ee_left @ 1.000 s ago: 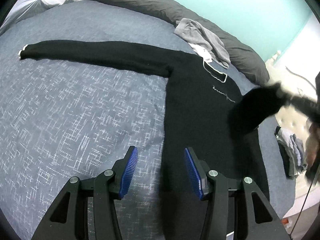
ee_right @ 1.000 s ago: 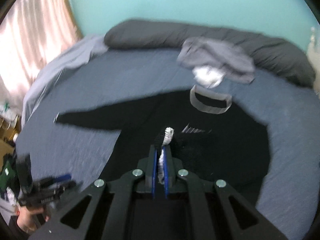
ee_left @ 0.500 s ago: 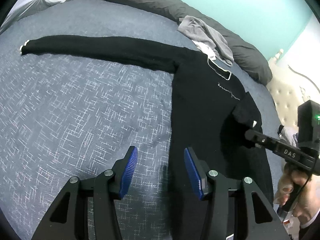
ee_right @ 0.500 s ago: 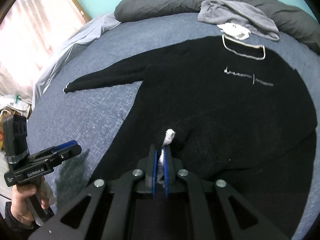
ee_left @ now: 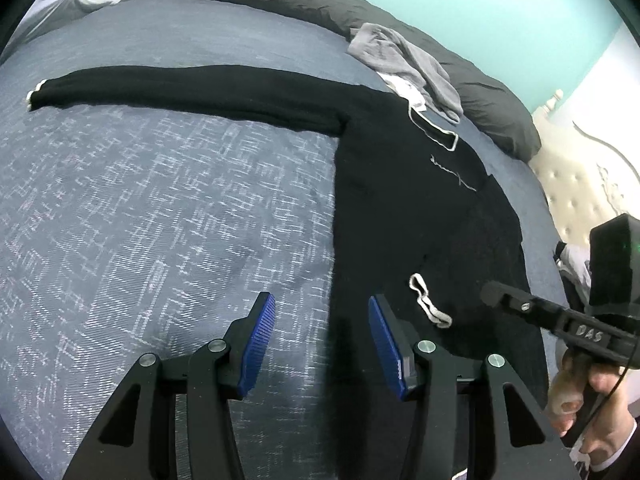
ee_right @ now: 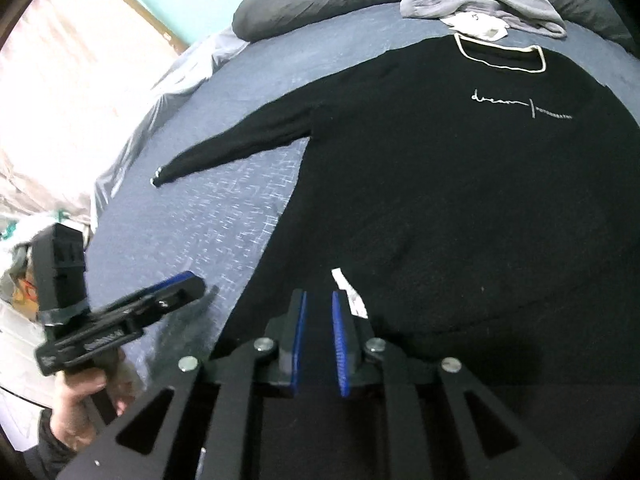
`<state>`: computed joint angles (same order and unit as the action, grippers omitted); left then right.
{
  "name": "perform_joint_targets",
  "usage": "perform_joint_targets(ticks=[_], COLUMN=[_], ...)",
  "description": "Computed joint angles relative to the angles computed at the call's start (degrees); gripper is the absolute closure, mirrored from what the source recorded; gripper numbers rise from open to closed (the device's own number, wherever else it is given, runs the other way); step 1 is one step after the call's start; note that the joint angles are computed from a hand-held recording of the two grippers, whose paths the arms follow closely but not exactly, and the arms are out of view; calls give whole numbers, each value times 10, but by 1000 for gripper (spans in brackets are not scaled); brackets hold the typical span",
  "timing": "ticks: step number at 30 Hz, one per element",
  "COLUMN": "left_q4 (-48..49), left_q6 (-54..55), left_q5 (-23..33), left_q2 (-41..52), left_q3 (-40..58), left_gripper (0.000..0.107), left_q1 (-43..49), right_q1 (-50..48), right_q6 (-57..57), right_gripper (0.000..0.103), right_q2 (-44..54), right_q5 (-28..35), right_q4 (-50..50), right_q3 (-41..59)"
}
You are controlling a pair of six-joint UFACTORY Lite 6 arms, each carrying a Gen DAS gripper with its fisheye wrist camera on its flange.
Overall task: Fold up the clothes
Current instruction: 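Lay the sleeve across the sweatshirt body and open the right gripper, then grasp the laid sleeve's white cuff with the left gripper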
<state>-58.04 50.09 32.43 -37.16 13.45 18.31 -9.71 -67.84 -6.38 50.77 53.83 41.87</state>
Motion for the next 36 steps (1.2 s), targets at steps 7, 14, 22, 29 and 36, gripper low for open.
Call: perform_joint_targets(ticks=[7,14,22,29,36], left_q4=[-66,-193,-311,-362,-420], left_q6=[19,98,199,256,323], left_q5=[-56,-145,-183,-185,-170], left_q2=[62,197,313,357,384], left_q3=[32,105,163,188,193], left_gripper=[54,55,55,69,98], left_q1=[-117,-250,-316,-339,-329], right_q1=[-121,-248,-353,-378,-385], right_q6=[-42,-126,-219,-235,-241], right_gripper=[88,86,85,84,84], right_q2=[21,78,151,205,220], right_q5=[43,62,100,95,101], right_q4=[-16,-19,-10,-1,4], right_q3=[27,50,61,73,79])
